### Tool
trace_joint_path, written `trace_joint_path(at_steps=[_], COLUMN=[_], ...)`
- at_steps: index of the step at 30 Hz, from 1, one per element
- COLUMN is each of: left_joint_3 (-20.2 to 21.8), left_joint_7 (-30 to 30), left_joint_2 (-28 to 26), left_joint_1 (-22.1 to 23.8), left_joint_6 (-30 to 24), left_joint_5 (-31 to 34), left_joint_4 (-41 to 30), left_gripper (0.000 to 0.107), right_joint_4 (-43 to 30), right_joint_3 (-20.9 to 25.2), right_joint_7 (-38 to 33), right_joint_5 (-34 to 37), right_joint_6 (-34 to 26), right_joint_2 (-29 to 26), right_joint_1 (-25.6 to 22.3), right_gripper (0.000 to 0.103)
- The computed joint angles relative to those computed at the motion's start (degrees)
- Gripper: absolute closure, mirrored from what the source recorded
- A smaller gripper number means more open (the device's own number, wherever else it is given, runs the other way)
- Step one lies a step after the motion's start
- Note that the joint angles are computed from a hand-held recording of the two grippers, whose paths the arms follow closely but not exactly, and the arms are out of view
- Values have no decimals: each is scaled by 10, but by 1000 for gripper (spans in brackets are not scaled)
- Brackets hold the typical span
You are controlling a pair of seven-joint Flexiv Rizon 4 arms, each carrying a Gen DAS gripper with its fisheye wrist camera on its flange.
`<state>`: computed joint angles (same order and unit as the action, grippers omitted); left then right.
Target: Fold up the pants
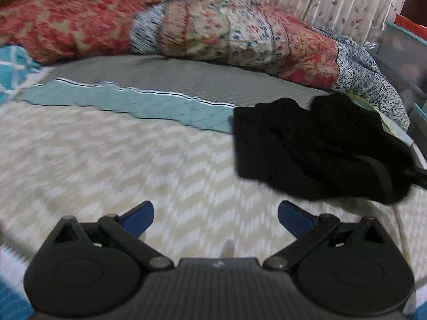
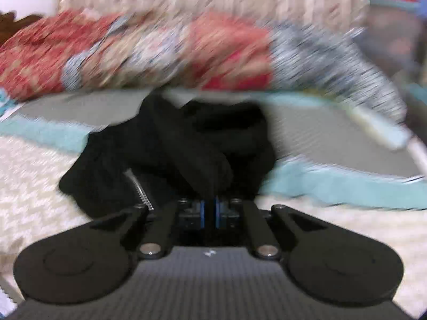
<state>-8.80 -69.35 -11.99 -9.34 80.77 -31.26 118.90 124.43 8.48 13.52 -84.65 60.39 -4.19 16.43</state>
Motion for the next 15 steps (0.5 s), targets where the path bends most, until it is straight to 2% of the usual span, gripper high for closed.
trace_joint_path(at_steps=[3, 5, 7, 8, 9, 10, 12, 13, 15], left_joint_3=[-27, -32, -33, -37, -41, -44, -39, -30, -1], left_joint_7=[7, -7, -27, -32, -33, -30, -39, -55, -102], left_joint_2=[-57, -90, -113, -121, -126, -130, -142, -149, -164], left_joint_1=[13, 13, 11, 10, 9, 8, -3, -11, -32], left_joint_6=[-43, -79, -109, -114, -113, -106, -97, -99, -107], left_joint_5=[-33, -39, -42, -46, -50, -51, -35, -21, 21], left_joint_4=[-61, -98, -126, -133, -137, -140, -153, -163, -188], left_gripper=[9, 24, 31, 31, 31, 31, 31, 31, 41], right_joint_4=[62, 93, 115, 118, 119, 117, 131, 139, 155], right_joint_3=[14, 30, 53, 62, 72, 75, 76, 76, 72], right_joint_7=[28, 24, 15, 16, 22, 33, 89, 120, 146], right_joint_5=[-4, 33, 89, 113, 144, 166, 179, 168, 137], right_joint_6=[-129, -225, -346, -403, -462, -492, -498, -487, -432], right_joint_2=[79, 118, 146, 150, 157, 161, 182, 192, 208], right_joint_1=[-10, -22, -28, -29, -28, -26, -24, -23, -18], right_gripper=[93, 93, 91, 87, 78, 57, 34, 34, 33])
